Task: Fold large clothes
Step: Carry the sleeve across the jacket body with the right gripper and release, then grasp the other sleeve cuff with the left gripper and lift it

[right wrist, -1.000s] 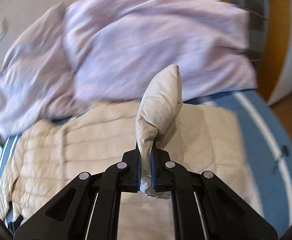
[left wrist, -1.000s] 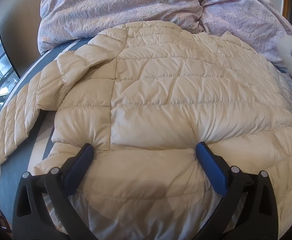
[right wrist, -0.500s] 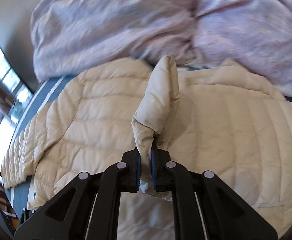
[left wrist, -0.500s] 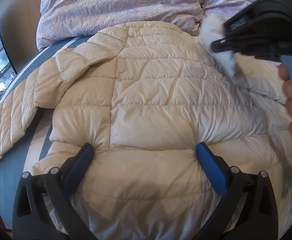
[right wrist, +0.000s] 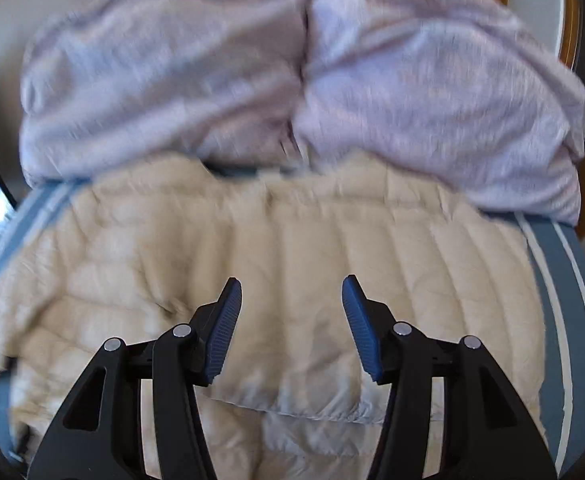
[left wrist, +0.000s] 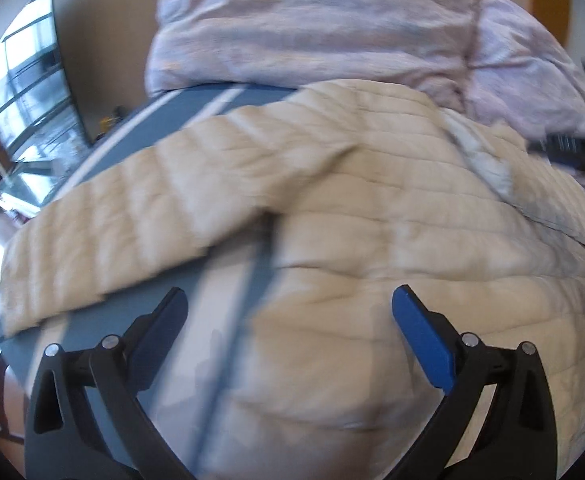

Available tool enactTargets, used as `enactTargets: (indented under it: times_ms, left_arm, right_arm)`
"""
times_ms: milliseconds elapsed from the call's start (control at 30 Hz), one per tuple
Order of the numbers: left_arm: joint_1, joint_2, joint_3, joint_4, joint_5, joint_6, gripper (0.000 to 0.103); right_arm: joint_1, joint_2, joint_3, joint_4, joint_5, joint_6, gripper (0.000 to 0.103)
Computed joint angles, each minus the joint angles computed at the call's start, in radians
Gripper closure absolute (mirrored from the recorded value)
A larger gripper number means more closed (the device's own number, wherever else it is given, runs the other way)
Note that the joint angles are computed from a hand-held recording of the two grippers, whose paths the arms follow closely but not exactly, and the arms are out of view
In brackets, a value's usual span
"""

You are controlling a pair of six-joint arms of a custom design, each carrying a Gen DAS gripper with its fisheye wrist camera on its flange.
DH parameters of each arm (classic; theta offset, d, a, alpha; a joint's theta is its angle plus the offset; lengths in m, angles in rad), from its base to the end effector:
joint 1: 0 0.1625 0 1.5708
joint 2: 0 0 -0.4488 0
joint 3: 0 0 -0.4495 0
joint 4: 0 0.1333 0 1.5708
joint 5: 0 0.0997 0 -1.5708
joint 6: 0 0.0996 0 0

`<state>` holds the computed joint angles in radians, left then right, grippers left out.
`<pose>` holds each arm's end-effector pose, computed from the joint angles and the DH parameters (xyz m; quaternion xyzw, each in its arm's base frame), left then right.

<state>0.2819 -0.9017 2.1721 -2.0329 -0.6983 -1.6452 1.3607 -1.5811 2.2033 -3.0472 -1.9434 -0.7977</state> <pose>-0.3585 -0.3220 -0.0312 0.0159 0.8496 -0.3495 0.3947 -0.0086 -0.5054 0.3635 0.1856 -0.8783 0.2751 0.3442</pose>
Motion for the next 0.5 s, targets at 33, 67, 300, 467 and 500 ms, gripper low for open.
enactTargets:
  times_ms: [33,67,300,467,500]
  left_arm:
    - [0.002,-0.026,0.007,0.067,-0.008,-0.052,0.002]
    - [0.004,-0.044,0.013,0.108,-0.013,-0.085,0.002]
    - [0.003,-0.205,0.091,0.312,-0.069,-0.279,0.002]
    - [0.016,-0.299,0.129,0.401,-0.092,-0.346,0.002]
    - [0.017,-0.32,0.139,0.411,-0.099,-0.36,0.002]
  right_arm:
    - [-0.003,0.014,-0.003,0.006,-0.014,0.005,0.048]
    - [-0.009,0.019,-0.003,0.013,-0.015,0.01,0.048]
    - [0.01,0.083,0.022,-0.019,-0.049,0.023,0.034]
    - [0.022,0.146,0.042,-0.152,-0.108,-0.036,0.026]
    - [0.025,0.155,0.045,-0.18,-0.118,-0.046,0.024]
